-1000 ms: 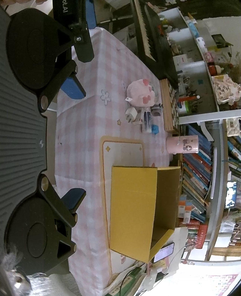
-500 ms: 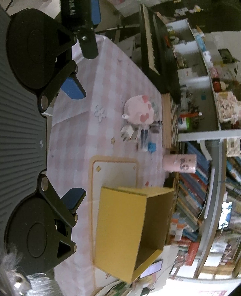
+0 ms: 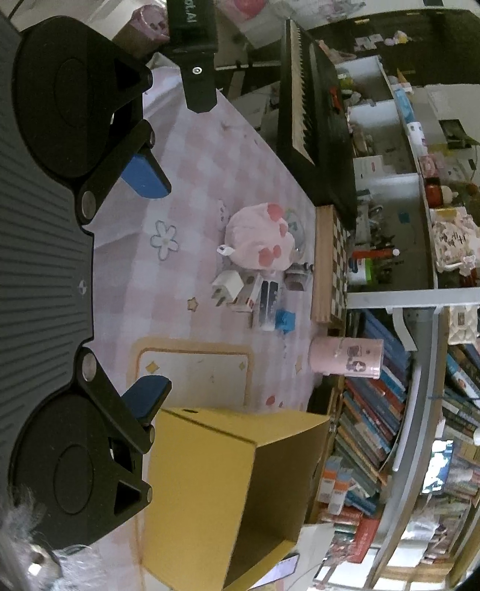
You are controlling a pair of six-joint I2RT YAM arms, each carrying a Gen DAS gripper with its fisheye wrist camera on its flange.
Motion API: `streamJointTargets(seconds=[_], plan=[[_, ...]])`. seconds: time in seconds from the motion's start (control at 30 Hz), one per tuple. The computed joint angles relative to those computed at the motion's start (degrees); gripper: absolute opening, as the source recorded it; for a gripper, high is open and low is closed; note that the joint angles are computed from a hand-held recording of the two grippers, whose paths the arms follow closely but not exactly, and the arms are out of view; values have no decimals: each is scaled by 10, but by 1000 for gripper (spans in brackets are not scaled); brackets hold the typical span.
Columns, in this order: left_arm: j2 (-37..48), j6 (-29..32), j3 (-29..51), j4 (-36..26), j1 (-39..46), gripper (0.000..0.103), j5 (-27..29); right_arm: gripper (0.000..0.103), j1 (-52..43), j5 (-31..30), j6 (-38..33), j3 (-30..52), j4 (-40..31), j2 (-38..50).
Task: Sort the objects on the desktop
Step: 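Grasp the white charger plug with the right tool while the left tool approaches the pig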
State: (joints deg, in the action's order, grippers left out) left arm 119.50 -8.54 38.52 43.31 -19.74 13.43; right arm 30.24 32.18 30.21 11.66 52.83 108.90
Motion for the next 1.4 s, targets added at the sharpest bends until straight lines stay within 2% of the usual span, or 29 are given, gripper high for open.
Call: streamJointTargets(seconds=[0.1,0.2,0.37,0.47,0.53,0.6,0.67,1.13,1.27,1.4], plan=[[15,-13,28,-13,-8,103,-14,98,-33,-27,-36,12,26,24],[30,-14,59,-29,-24,103,-32,89,-70,-60,-62,31,31,46],[58,-11,121,-77,-48,103,-54,89,-137,-129,-117,64,39,82],[75,-16,162,-105,-59,103,-64,84,-172,-168,-163,87,48,100],[86,-18,192,-126,-68,103,-74,77,-195,-197,-192,109,42,115],[100,-15,226,-146,-76,103,-84,65,-215,-224,-217,137,24,132],[114,-13,259,-169,-84,103,-91,59,-230,-247,-233,161,11,148],[250,11,523,-333,-122,103,-112,58,-289,-334,-320,320,-85,237],[297,31,596,-361,-134,103,-150,58,-295,-349,-338,346,-103,250],[332,38,651,-390,-137,100,-162,56,-297,-360,-356,358,-103,257]])
